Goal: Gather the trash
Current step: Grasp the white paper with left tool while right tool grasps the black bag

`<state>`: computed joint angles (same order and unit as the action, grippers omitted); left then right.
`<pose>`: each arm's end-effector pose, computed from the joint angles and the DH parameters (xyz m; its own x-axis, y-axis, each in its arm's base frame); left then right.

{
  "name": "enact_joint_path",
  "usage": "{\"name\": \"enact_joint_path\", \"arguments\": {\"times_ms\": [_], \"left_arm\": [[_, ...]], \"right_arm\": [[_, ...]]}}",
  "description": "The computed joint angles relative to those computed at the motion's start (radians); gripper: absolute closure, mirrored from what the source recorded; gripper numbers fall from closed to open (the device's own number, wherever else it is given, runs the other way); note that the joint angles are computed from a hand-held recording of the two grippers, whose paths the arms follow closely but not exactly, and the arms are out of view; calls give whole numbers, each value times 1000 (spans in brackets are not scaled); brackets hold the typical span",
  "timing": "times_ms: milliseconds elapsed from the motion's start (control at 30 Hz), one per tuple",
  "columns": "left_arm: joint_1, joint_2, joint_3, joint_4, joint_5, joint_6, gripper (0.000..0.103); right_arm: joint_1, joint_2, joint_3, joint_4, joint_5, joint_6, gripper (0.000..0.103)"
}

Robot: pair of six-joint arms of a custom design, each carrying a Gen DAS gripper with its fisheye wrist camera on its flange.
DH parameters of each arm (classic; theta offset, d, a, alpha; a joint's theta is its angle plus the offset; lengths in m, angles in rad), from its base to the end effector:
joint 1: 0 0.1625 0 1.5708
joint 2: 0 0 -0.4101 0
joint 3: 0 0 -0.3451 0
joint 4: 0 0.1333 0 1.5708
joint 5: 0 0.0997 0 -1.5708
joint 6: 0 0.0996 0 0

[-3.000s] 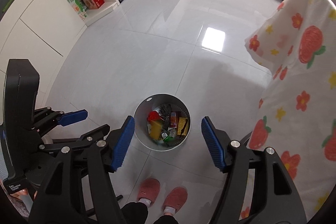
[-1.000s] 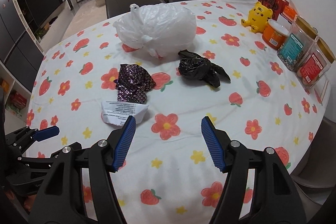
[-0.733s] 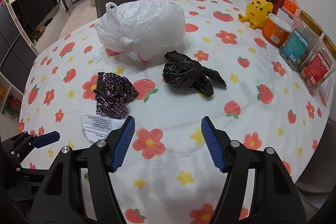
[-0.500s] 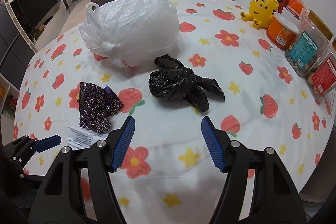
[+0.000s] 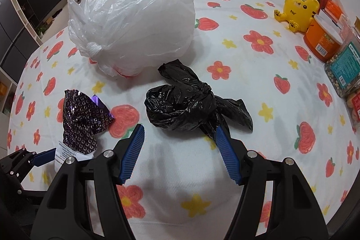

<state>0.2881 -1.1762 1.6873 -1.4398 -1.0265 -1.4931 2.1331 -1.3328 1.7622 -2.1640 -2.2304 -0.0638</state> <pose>-0.4149 -0.3158 0.2443 -0.7613 -0.1563 -0.6293 0.1137 0.9233 -0.3669 0.3393 -0.4028 0.3560 -0.6868 -0.3893 0.6138 -0.5709 0.8115 -0.1242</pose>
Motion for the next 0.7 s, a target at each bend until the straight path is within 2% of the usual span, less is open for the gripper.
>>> {"name": "enact_joint_path", "arguments": {"times_ms": [233, 267, 367, 567, 700], "left_arm": [[34, -14, -9, -17, 25, 13, 58], [40, -16, -8, -27, 23, 23, 73], [50, -20, -10, -40, 31, 36, 78], [57, -18, -15, -46, 51, 49, 79], [62, -16, -13, -71, 56, 74, 89]], "right_arm": [[-8, 29, -16, -8, 5, -34, 39], [-6, 33, -17, -12, 0, -39, 41], [-9, 40, -23, -8, 7, -50, 59], [-8, 42, -24, -25, 13, -68, 77], [-5, 40, -26, -19, 22, -75, 88]]}}
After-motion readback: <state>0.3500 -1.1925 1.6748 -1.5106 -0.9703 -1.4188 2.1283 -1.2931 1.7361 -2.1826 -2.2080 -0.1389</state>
